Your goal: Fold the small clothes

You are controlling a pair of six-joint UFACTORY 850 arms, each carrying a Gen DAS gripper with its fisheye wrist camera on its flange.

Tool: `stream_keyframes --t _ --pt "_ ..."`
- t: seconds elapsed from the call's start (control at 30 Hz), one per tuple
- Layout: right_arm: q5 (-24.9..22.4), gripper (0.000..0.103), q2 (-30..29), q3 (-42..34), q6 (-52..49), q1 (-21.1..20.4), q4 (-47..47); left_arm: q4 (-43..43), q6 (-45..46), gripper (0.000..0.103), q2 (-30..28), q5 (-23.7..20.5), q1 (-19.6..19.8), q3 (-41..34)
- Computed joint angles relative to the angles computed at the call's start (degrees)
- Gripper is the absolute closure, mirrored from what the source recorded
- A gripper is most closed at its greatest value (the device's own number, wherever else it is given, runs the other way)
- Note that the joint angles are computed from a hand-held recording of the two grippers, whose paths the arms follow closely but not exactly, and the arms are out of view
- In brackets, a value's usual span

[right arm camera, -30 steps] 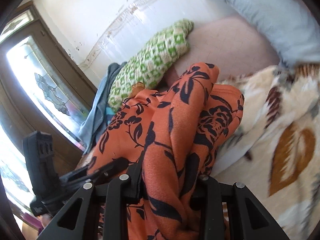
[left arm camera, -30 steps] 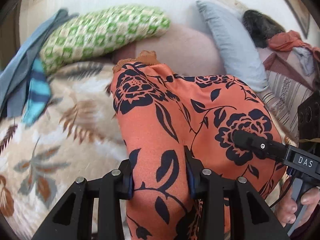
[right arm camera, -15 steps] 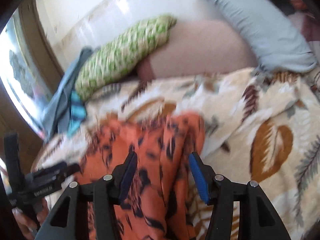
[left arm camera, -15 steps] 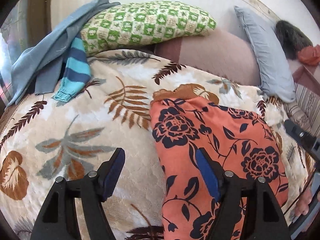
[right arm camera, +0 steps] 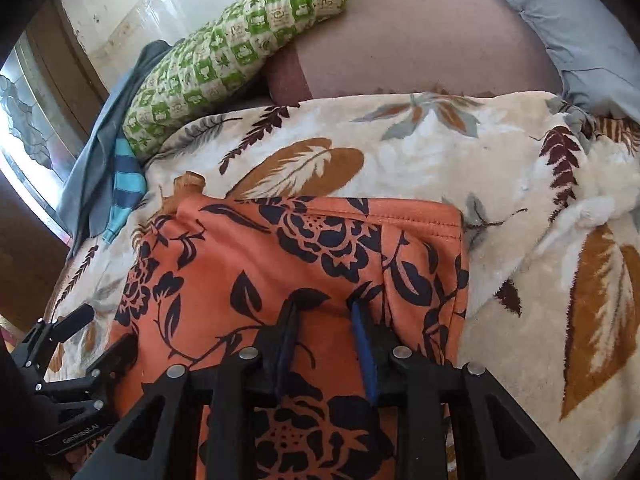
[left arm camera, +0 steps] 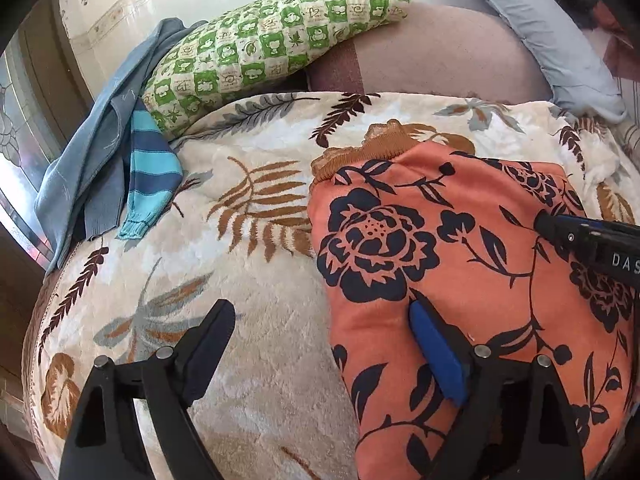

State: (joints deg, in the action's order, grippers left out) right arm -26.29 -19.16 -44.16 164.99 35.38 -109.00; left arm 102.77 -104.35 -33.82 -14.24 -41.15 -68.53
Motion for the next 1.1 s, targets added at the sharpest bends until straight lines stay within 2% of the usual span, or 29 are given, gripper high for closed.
stream_keyframes --t 0.1,0.17,0.23,0.3,0.43,0.5,0.57,0.63,0.67,0.7,0.73,0.8,0.83,0.9,1.0,1.1 --pt "-2.0 0.071 -0.6 -0.6 -3.3 1.0 3.0 -4.2 1.7 0.012 0.0 5.1 1.9 -0.6" --pt "-2.4 0.071 0.2 0.0 -2.5 1.3 2.8 -1.4 -4.6 0.012 1.3 6.6 2.5 0.5" --pt "-3.9 0.07 2.5 1.4 -3.6 2.8 4.8 8.7 -16.4 0.012 3.8 4.7 1.7 3.2" --pt "-5.5 0.07 5.2 2.5 -6.6 5.1 8.6 16.7 -25.6 0.012 7.1 0.7 0.2 6.7" --pt "-12.9 0.07 10.7 5.7 -11.0 12.4 15.2 19.1 -29.9 0.011 14.3 -5.1 -2.6 12.8" --pt "-14.0 0.07 12.6 7.7 -8.9 15.8 17.2 19.8 -31.7 0.007 17.8 -8.1 -4.2 16.6" --pt "-10.5 0.067 11.9 8.4 -9.3 17.0 21.2 13.5 -27.1 0.002 19.8 -8.1 -5.3 18.3" --pt "-3.7 0.065 8.1 8.4 -9.3 16.1 24.3 2.4 -16.8 0.002 17.9 -6.9 -5.6 17.1" --pt "-3.2 0.065 7.8 9.0 -6.9 16.1 22.4 -2.5 -10.8 0.002 14.7 -5.7 -5.2 15.5" --pt "-5.1 0.064 8.3 9.2 -6.9 16.9 22.2 -8.2 -4.8 0.002 10.7 -5.2 -5.0 13.6" --pt "-5.4 0.064 8.8 9.0 -9.2 17.2 23.9 -13.2 0.7 0.002 8.3 -2.9 -4.2 12.7" --pt "-7.7 0.064 10.9 10.0 -7.5 19.3 23.5 -19.0 4.6 0.003 10.4 1.2 -2.5 13.9" --pt "-9.6 0.064 12.2 11.4 -3.0 21.3 21.1 -18.4 2.9 0.003 12.5 1.6 -2.3 15.1" --pt "-13.5 0.064 14.6 14.0 3.8 25.6 18.2 -10.1 -5.9 0.003 16.9 -2.3 -3.8 17.7" --pt "-18.8 0.064 16.7 14.9 2.9 30.2 22.1 4.0 -17.5 0.003 23.8 -8.3 -5.4 22.5" --pt "-24.4 0.064 18.8 14.0 -1.7 34.6 27.8 7.1 -21.4 0.003 30.6 -12.0 -7.0 26.2"
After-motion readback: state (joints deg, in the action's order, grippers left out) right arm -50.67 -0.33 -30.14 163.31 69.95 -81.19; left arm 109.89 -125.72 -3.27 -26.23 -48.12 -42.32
